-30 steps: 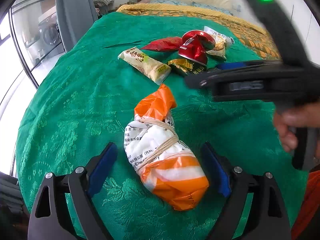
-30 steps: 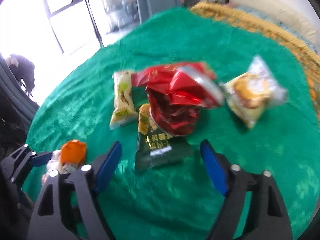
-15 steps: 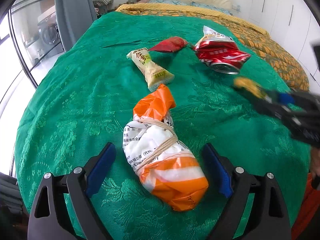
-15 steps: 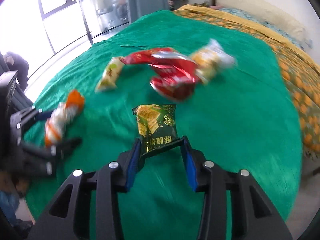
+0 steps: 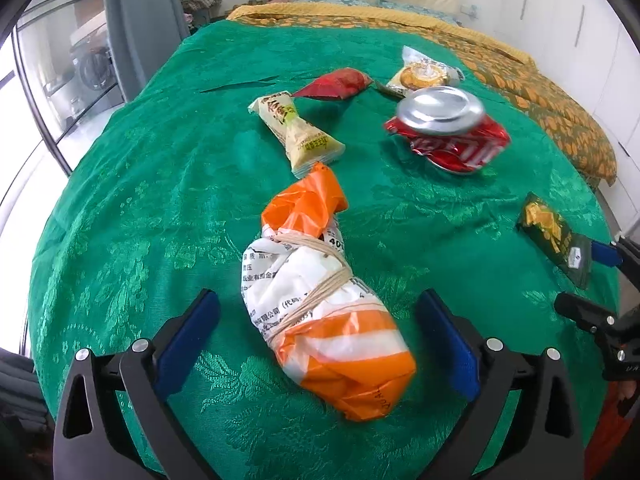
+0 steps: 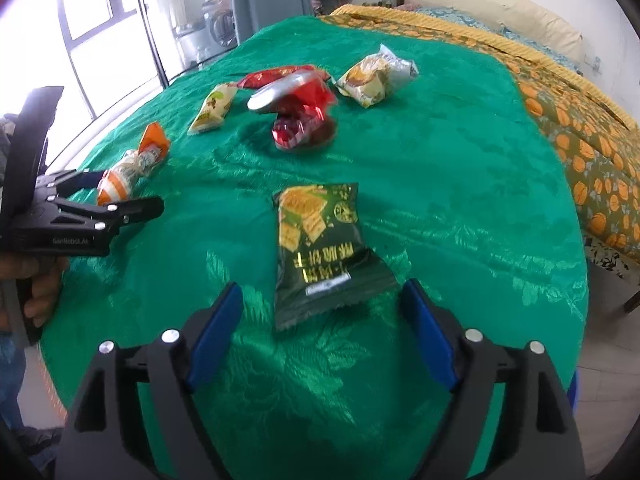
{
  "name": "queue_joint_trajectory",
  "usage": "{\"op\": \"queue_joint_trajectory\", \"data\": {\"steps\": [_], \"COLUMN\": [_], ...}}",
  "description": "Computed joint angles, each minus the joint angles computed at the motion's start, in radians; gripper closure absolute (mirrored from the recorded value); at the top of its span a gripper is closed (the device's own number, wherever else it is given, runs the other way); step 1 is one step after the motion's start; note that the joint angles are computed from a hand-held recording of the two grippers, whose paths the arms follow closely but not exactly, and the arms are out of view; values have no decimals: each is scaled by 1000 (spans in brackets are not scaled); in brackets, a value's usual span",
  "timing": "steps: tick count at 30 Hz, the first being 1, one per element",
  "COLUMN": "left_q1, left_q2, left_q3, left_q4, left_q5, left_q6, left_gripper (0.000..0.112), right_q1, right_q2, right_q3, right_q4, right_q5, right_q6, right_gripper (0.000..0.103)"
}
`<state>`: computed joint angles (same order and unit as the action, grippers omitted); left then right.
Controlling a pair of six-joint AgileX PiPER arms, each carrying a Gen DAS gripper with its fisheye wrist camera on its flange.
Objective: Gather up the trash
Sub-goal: 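Carry the orange bag and green packet to the blue wastebasket and open both tools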
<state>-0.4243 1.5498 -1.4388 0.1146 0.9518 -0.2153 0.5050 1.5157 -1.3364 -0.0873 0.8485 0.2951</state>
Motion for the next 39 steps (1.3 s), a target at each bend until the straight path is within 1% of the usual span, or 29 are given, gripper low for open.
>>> {"op": "queue_joint_trajectory", "data": {"steps": [2, 4, 6, 10, 12, 14, 15, 16, 18, 19, 20, 21, 22, 23, 27, 31, 36, 39], "left_q1": [35, 68, 117, 169, 150, 123, 106, 94, 86, 81, 74, 72, 70, 70, 45, 0, -83, -159], "left_q2": [-28, -62, -110, -126, -107, -78, -59, -42, -19, -13, -12, -9, -11, -13, -49, -81, -91, -67], "left_q3": [21, 45, 82, 74, 48, 17, 1, -13, -35, -41, -44, -50, -50, -50, -15, 5, -11, -58], "left_q4": [-74, -131, -202, -319, -302, -249, -213, -181, -155, -141, -124, -121, -121, -124, -94, -107, -133, -137], "left_q5": [3, 13, 14, 25, 30, 34, 38, 43, 58, 61, 61, 63, 64, 63, 44, 31, 27, 37], "left_q6": [101, 175, 236, 287, 251, 198, 163, 130, 98, 84, 70, 67, 68, 71, 59, 54, 20, -11], "left_gripper": [15, 15, 15, 15, 15, 15, 15, 19, 26, 29, 31, 40, 49, 53, 55, 55, 55, 55], "right_q1": [-12, -27, -41, -76, -83, -61, -49, -43, -29, -24, -23, -33, -39, -42, -53, -74, -143, -212], "right_q2": [-13, -21, -17, 60, 113, 163, 187, 204, 237, 256, 264, 269, 266, 251, 174, 70, -22, -94], "right_q3": [-12, -36, -62, -178, -246, -308, -337, -358, -399, -421, -429, -433, -428, -410, -322, -207, -91, -15], "right_q4": [24, 39, 53, 126, 157, 124, 105, 95, 65, 42, 37, 53, 62, 60, 66, 108, 202, 258], "right_q5": [39, 72, 95, 169, 209, 240, 259, 273, 299, 310, 314, 318, 312, 298, 238, 168, 118, 100], "right_q6": [-45, -95, -132, -209, -225, -203, -195, -191, -174, -161, -156, -155, -150, -137, -120, -116, -151, -188], "right_gripper": [22, 18, 17, 17, 17, 18, 22, 27, 31, 42, 50, 62, 66, 67, 69, 69, 69, 69]}}
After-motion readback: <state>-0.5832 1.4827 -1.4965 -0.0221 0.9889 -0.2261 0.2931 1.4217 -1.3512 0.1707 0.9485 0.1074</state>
